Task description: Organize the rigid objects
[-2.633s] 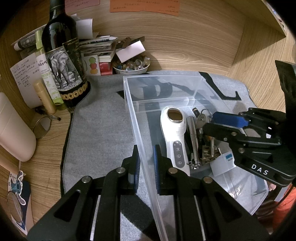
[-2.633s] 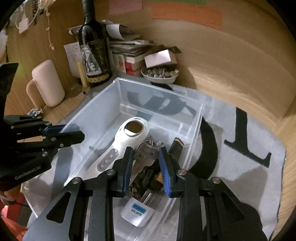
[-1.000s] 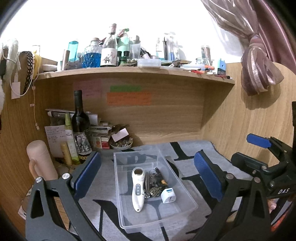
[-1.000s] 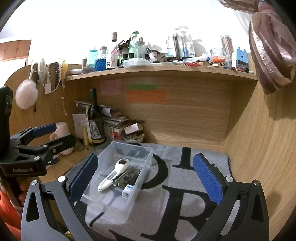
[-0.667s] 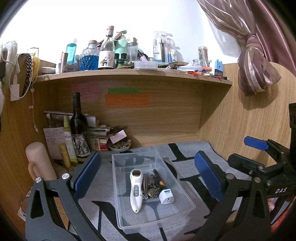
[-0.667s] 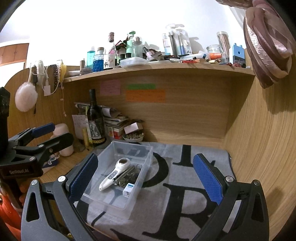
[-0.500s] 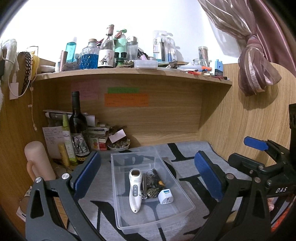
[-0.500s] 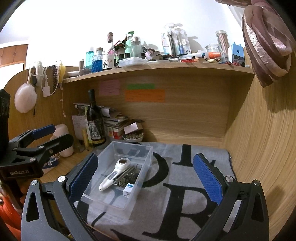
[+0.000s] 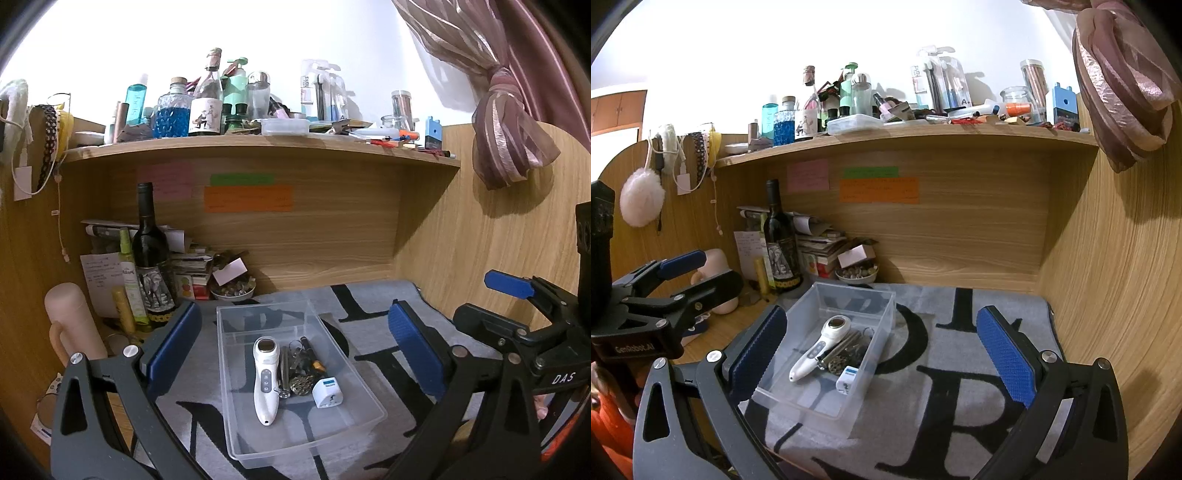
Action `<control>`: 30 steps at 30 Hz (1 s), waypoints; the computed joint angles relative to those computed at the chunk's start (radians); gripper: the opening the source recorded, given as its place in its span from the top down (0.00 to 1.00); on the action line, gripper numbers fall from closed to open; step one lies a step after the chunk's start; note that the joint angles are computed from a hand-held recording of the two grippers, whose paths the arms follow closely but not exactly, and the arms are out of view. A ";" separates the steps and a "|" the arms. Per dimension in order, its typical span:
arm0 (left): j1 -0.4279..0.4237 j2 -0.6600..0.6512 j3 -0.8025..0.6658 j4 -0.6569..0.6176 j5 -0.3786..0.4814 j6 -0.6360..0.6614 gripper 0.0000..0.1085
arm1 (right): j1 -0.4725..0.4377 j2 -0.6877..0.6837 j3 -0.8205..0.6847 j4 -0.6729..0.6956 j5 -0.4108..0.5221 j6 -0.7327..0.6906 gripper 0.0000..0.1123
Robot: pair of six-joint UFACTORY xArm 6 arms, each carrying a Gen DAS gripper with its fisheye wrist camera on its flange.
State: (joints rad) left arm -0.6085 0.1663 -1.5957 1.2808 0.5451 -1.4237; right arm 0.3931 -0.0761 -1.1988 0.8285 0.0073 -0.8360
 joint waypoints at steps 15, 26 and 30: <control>-0.003 -0.003 0.006 0.014 -0.003 -0.010 0.05 | 0.006 -0.005 0.006 -0.032 -0.006 0.030 0.08; -0.001 0.004 -0.002 0.001 -0.006 -0.002 0.05 | 0.004 -0.006 0.012 -0.080 -0.012 0.077 0.08; 0.000 0.007 -0.004 -0.006 -0.010 0.007 0.05 | 0.004 -0.004 0.010 -0.079 -0.012 0.077 0.08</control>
